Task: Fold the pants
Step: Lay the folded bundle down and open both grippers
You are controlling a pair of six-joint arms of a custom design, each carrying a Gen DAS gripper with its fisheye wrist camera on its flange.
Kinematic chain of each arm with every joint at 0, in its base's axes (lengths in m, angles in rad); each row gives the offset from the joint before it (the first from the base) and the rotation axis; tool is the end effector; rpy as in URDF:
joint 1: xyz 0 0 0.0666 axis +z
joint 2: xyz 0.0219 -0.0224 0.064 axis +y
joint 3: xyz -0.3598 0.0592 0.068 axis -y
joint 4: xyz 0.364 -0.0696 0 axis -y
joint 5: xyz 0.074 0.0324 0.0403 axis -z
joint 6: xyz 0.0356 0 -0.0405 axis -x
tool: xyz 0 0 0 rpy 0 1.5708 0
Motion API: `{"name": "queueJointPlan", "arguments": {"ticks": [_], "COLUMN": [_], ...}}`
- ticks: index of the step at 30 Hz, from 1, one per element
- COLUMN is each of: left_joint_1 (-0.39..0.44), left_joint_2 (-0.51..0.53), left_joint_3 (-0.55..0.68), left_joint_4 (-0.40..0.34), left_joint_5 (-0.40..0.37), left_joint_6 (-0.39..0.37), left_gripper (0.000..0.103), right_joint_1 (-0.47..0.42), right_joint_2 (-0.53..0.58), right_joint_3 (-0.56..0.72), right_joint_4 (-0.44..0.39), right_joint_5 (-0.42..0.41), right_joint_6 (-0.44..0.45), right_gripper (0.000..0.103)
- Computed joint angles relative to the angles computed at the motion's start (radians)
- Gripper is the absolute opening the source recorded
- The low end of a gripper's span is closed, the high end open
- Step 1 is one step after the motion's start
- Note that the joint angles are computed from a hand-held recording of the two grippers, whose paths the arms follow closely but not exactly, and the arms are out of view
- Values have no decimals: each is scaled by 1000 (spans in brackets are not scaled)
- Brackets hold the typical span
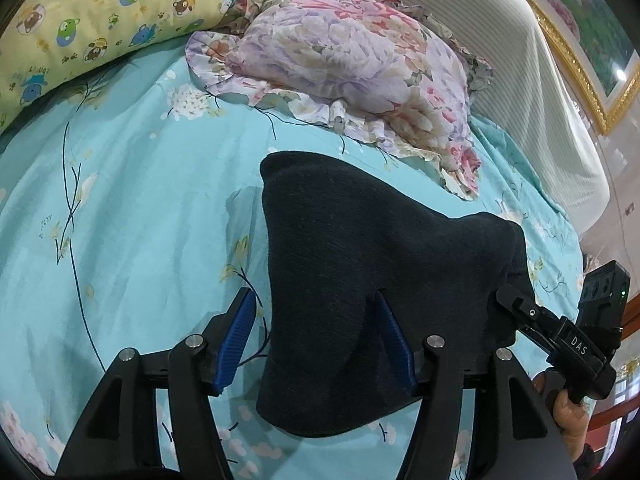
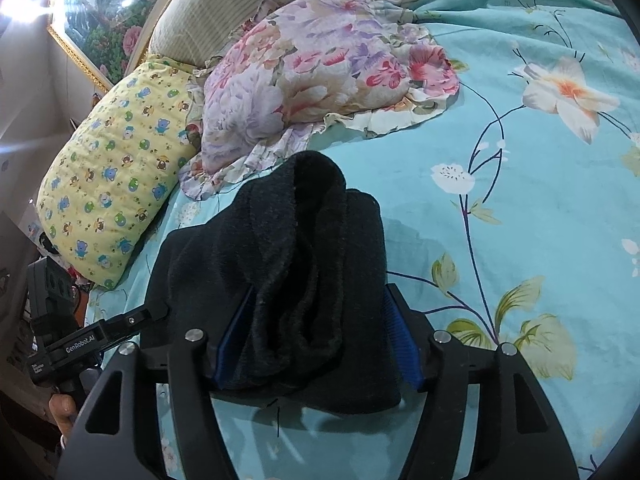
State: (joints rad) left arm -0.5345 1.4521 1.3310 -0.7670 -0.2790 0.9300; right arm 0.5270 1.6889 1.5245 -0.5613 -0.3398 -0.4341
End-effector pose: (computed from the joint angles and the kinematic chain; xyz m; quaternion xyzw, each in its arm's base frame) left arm 0.4146 -0.2345 0.3679 -0.2290 0.9058 -0.1242 0.3341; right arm 0.4880 0.2972 0.3488 -0.1110 0.8947 0.3236 0.2871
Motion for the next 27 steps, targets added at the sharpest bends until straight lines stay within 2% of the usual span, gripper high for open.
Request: {"name": "queueJointPlan", "arguments": {"ticks": [4, 9, 16, 19, 27], "left_joint_1": [-11, -32, -72, -97, -163], "left_joint_2": [-12, -29, -55, -58, -49], "left_joint_3": [-4, -15, -49, -55, -44], "left_joint_4": [2, -4, -7, -20, -65], "left_joint_5": [-13, -32, -51, -79, -176], "left_joint_6": [0, 7, 46, 62, 71], "left_gripper": [68, 72, 75, 79, 80], "right_joint_1": [4, 7, 14, 19, 47], "right_joint_2": [-12, -43, -93, -116, -184], "right_joint_3": [-5, -36, -90, -118, -208], "right_joint_4": [1, 29, 54, 64, 128], "right_joint_5": [-2, -2, 19, 36, 95], "right_joint_6": [-6, -15, 8, 11, 50], "right_gripper": [70, 81, 84, 85, 92]}}
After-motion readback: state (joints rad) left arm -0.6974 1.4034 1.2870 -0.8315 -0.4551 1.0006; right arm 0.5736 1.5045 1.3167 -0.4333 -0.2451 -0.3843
